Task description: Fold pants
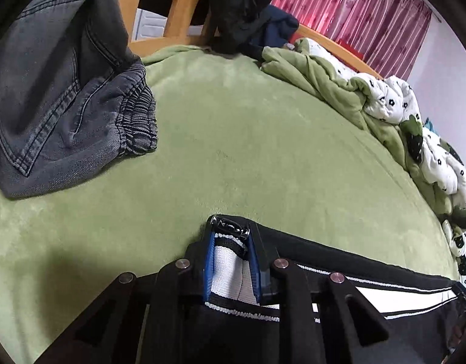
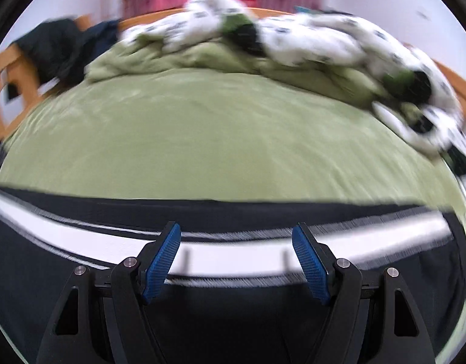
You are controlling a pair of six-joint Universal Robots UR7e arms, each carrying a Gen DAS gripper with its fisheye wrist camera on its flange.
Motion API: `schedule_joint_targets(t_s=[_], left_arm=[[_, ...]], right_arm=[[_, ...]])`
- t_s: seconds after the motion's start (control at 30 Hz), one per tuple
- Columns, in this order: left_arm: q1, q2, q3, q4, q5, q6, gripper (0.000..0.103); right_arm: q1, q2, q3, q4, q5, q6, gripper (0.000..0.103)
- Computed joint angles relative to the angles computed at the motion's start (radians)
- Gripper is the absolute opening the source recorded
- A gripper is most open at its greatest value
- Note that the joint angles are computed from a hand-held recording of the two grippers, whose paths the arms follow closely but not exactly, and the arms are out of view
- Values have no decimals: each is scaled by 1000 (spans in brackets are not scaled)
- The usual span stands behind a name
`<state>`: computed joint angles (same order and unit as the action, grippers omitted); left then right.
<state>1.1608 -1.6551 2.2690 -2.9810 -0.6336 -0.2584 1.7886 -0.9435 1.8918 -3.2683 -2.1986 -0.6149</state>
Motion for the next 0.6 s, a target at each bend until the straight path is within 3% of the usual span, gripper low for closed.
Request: schedule_joint_targets(t_s=[0.17, 0.33, 0.37, 0.4, 0.43, 0.53, 0.6], left_arm=[[3, -7, 12, -34, -21, 18, 19], [17, -18, 15, -46, -61, 31, 19], [18, -15, 12, -45, -62, 34, 19], [18, -14, 12, -46, -61, 36, 19], [17, -13, 13, -49, -58, 39, 19], [9, -18, 22, -77, -60, 60, 19], [6, -33, 36, -124, -83, 86, 19]], right_arm=[[3, 82, -82, 35, -3, -222, 75], [-32, 84, -119, 219, 31, -205, 67], [-35, 76, -122, 245, 48, -187, 61], [-39, 64, -124, 281, 71, -164, 28], [-38, 65, -127, 284, 66, -159, 6], [-18, 77, -109, 220, 26, -237, 4], [-13, 61, -103, 194, 60, -225, 3]])
